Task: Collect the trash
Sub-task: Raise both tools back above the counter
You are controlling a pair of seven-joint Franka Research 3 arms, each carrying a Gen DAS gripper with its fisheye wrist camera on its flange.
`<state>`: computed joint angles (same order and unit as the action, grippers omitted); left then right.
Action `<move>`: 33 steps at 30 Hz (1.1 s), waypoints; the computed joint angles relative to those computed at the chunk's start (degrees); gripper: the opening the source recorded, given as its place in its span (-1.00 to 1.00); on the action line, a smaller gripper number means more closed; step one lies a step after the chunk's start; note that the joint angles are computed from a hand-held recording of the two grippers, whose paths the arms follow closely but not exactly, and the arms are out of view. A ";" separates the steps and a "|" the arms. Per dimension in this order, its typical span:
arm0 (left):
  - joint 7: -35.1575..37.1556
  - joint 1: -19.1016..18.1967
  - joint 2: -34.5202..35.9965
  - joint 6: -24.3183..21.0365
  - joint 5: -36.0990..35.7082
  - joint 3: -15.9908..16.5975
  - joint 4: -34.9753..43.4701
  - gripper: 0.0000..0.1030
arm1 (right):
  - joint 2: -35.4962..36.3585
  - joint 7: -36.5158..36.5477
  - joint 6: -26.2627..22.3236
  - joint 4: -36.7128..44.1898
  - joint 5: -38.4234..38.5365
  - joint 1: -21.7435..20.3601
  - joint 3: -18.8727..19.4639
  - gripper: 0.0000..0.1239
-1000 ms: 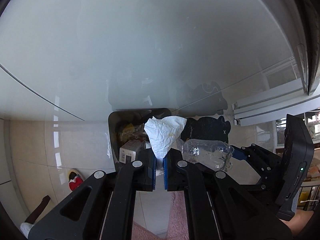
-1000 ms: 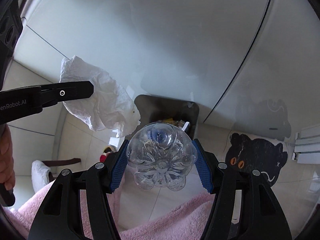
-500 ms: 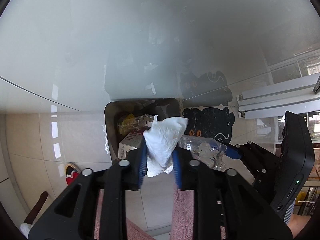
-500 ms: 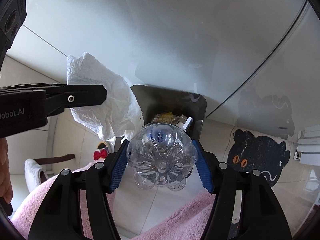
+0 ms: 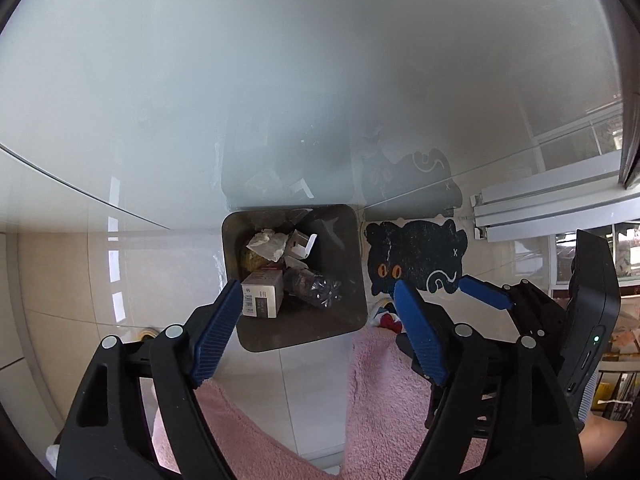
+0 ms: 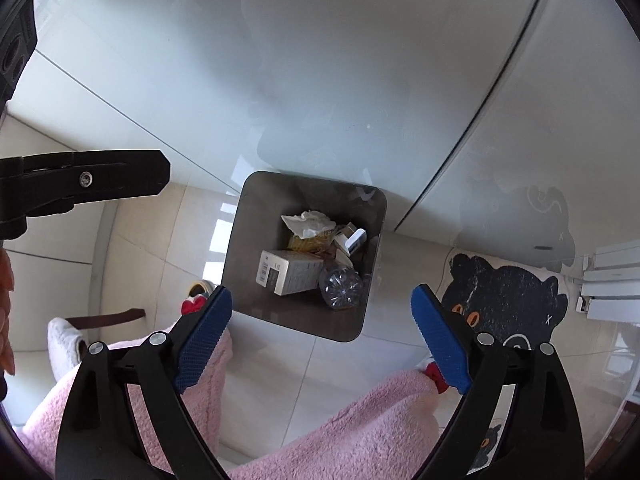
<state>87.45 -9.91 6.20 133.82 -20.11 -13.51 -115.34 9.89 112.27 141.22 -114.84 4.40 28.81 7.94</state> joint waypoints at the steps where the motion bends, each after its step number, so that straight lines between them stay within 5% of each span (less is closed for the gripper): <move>1: 0.06 0.04 -0.77 -0.10 0.06 0.02 -0.10 0.49 | -0.90 -0.25 -0.24 -0.18 0.27 -0.17 -0.04 0.48; 11: -0.87 -0.77 -10.88 -0.93 -0.05 2.29 0.05 0.70 | -11.59 -1.12 -0.36 -1.15 1.86 -2.75 0.33 0.48; 18: -1.35 -1.63 -14.45 0.75 3.09 3.90 4.06 0.84 | -15.65 2.52 2.74 2.58 -3.96 -5.23 1.13 0.61; 33: -3.26 1.33 -3.56 3.38 9.99 3.77 25.05 0.84 | -3.76 4.93 5.90 25.98 -13.96 -7.53 -2.28 0.61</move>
<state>84.19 -8.59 2.64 137.20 -10.12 -9.74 -90.29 6.13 117.20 147.12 -88.86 -9.56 21.28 5.66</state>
